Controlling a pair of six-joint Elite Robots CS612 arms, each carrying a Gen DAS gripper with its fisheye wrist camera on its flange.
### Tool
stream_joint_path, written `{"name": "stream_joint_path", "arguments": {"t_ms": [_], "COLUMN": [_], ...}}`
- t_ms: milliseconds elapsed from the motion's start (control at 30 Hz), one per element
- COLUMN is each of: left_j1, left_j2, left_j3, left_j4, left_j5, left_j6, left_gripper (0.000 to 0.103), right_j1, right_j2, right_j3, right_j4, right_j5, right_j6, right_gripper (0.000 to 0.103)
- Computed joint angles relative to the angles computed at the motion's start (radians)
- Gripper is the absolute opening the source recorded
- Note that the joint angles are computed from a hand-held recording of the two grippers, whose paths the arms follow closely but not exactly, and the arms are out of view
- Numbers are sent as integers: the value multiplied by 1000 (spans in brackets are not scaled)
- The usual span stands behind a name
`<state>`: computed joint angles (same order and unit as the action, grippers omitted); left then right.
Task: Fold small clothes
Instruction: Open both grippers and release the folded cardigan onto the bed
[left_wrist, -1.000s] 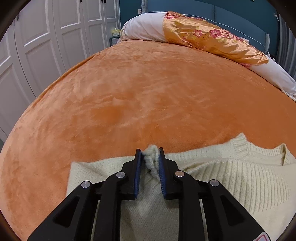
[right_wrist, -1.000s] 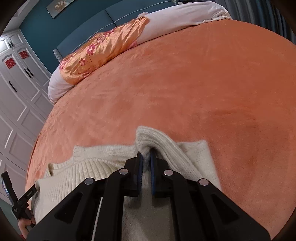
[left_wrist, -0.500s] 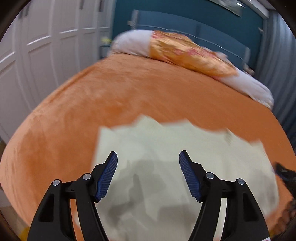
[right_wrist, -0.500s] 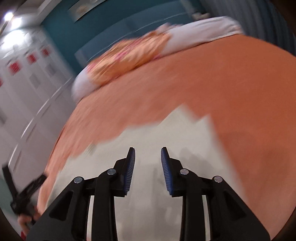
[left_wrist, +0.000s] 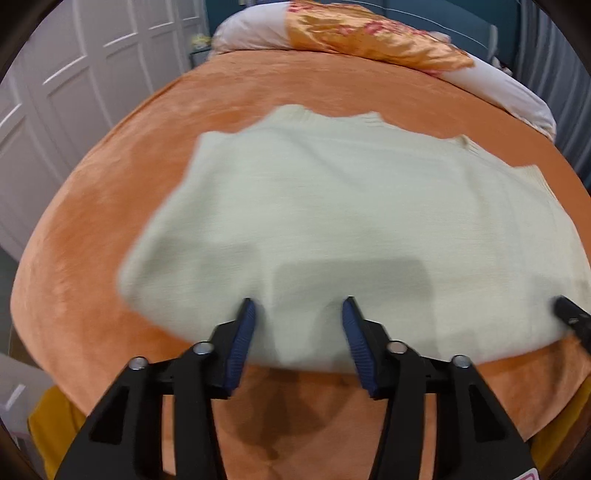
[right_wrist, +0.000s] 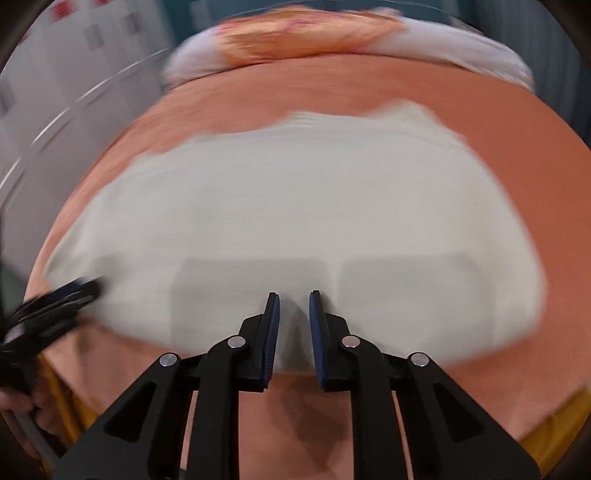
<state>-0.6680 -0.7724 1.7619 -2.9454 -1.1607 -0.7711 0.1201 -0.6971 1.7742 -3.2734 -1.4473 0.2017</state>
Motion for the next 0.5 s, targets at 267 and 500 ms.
{"name": "stream_joint_path", "arguments": {"t_ms": [267,500], "left_j1": [-5,39], "left_j2": [-68,-75], "left_j3": [115,119], "left_j4": [-108,-103], "left_j5": [37,12], "left_j6": [-144,-251], "left_gripper": [46,61], "right_j1": [-105,-132], "right_j2": [-49,-13], "right_j3": [138,98], "right_j4": [-153,-173], "right_j5": [-4,84], "right_j6": [179,204], "right_gripper": [22,52]}}
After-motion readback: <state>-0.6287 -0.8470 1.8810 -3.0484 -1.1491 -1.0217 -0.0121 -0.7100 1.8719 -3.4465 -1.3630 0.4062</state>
